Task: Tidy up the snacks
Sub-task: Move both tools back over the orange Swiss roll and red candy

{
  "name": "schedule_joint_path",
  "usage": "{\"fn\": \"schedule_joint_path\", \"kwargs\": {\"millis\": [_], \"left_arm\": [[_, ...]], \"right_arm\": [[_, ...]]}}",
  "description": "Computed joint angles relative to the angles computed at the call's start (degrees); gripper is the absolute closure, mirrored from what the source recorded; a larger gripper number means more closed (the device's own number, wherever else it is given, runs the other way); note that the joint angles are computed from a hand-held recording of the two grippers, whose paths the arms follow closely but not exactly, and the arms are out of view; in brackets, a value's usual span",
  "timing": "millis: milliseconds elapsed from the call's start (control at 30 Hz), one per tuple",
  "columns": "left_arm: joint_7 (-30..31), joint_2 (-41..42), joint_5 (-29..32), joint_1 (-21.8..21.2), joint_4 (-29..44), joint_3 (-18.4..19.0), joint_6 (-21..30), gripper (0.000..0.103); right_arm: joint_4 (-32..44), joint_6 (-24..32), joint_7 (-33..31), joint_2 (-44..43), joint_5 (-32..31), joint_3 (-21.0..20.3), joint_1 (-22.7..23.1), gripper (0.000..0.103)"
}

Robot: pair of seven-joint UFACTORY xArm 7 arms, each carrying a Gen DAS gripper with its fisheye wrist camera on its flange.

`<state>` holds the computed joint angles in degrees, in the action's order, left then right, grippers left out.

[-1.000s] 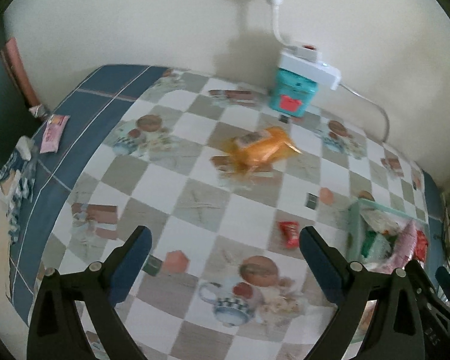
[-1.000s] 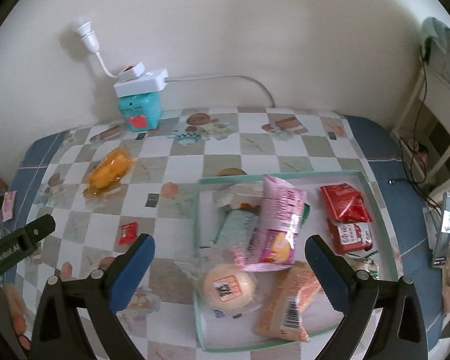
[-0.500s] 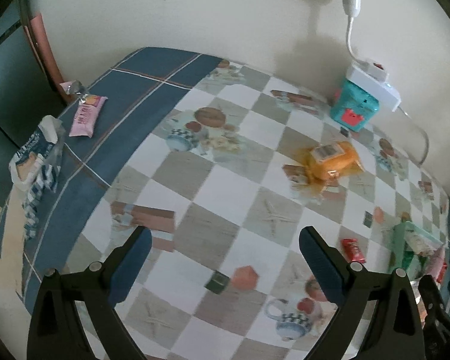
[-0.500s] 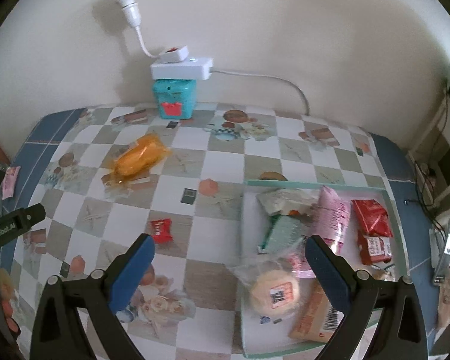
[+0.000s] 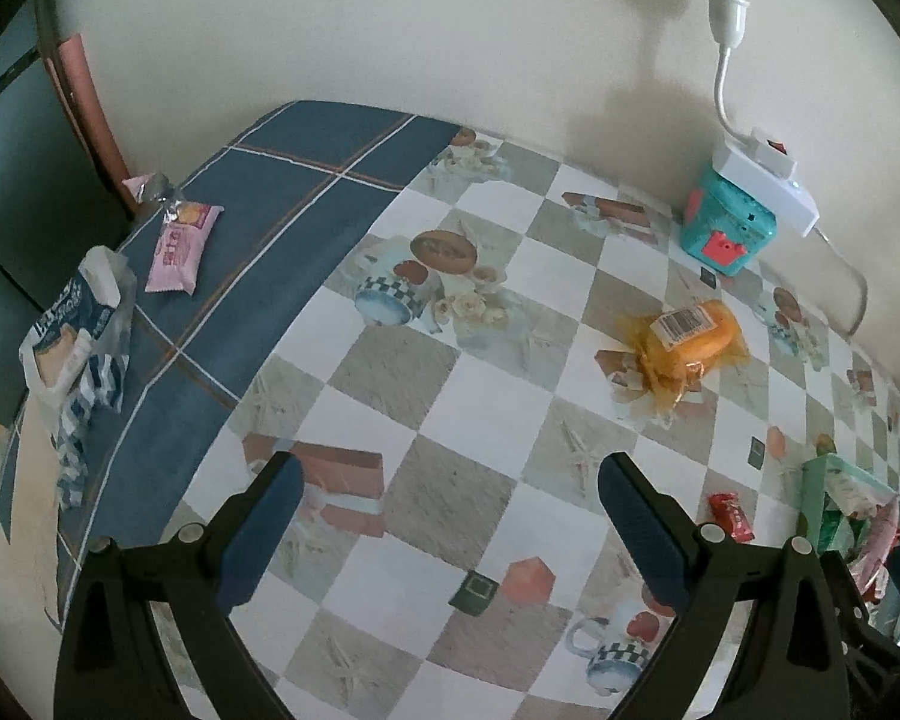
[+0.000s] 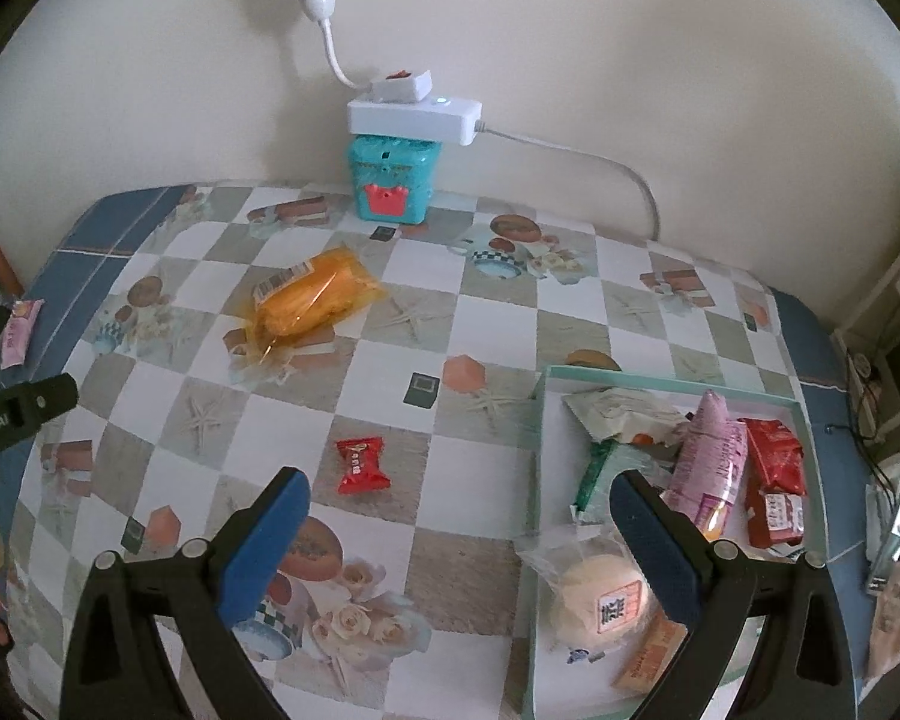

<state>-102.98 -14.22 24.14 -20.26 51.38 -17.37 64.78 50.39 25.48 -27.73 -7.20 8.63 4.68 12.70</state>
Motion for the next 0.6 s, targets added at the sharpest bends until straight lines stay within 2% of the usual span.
{"fn": "schedule_joint_path", "kwargs": {"millis": [100,500,600], "left_arm": [[0.38,-0.19,-0.29,0.18,-0.94,0.45,-0.64,0.004],[1.85,4.08,1.17,1.52,-1.87,2.22,-8.82,0.004],[2.15,5.16,1.6,1.55,-1.7,2.8,-10.09,0.004]], "right_arm": [[1.31,0.7,-0.1,2.11,1.2,0.15,0.27,0.001],[6.33,1.83,1.9,10.51,3.44,2.15,0.08,0.002],[5.89,1.02,0.61,11.64,3.47,2.88,0.41,0.006]]}}
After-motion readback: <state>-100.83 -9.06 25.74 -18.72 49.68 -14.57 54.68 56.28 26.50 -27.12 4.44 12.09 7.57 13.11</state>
